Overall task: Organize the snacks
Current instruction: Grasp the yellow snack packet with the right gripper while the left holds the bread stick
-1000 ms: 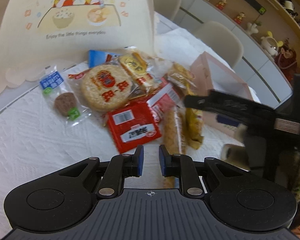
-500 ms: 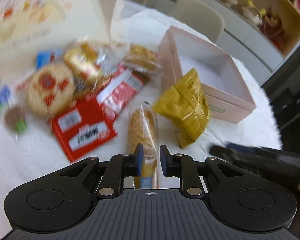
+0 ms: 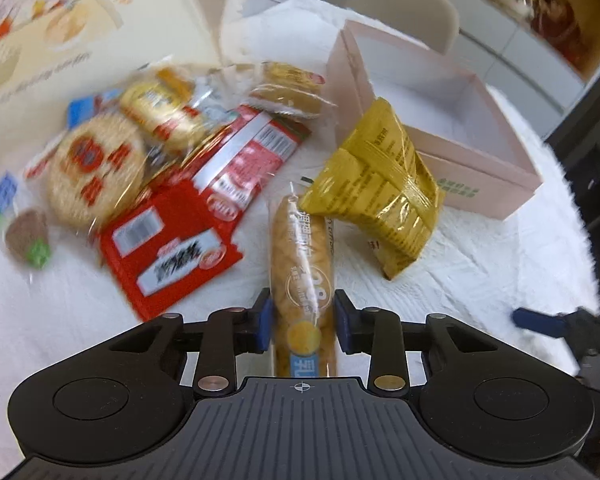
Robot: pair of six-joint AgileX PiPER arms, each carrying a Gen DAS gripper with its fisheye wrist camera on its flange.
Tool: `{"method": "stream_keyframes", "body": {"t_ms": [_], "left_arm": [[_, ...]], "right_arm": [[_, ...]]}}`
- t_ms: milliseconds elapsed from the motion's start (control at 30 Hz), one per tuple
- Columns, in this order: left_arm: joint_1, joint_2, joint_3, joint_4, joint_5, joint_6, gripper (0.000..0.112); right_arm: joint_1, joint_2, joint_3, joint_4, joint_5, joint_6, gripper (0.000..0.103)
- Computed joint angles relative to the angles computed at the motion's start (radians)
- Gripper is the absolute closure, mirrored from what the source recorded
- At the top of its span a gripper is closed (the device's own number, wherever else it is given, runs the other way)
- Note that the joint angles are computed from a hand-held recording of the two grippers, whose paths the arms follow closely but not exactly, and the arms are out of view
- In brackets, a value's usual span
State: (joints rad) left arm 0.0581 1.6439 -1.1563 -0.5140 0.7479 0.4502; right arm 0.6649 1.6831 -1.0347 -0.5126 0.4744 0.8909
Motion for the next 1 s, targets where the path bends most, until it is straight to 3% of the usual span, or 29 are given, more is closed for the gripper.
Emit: {"method": "stream_keyframes", "body": {"t_ms": [100,233,400,533,633,667,800,900,1000], "left_arm": [[0.091,-0.047,0.065,-0.082,0.024,0.076,0.077],[0.203,-0.105,0.125,-0.108,0.072,0.128,0.077],[0.269,-0.108,0.131,-0.138,0.097,0.123,0.077],[0.282,-0.114,0.13,-0.135,0.109,0.13,0.077],[0.315,-0.132,0.133,-0.138,0.126,0.147,0.077],[0.326,-0.139,0.137,-0.137,0.123,0.15,0.077],[0.368,-0.136,0.122,-0.108,0.116,0.121,0.077],[0.39,-0.132,0.124,-0.108,0.125,0.112,0.077],[0.387,-0.139,0.134,-0.108,0.136,0.114,0.077]], "right_arm": [[0.03,-0.002,0.017,-0.089,0.008,0.099,0.0],[0.029,0.012,-0.035,-0.016,0.021,-0.1,0.004],[0.1,0.089,-0.187,-0.333,0.035,0.021,0.004],[0.073,0.256,-0.394,-0.158,0.013,-0.249,0.004],[0.056,0.381,-0.616,0.131,0.182,-0.446,0.009],[0.047,0.379,-0.637,0.231,0.206,-0.49,0.009],[0.026,0.261,-0.531,0.585,0.123,-0.781,0.01],[0.032,0.252,-0.504,0.518,0.034,-0.781,0.01],[0.057,0.357,-0.639,0.371,0.112,-0.662,0.01]]}}
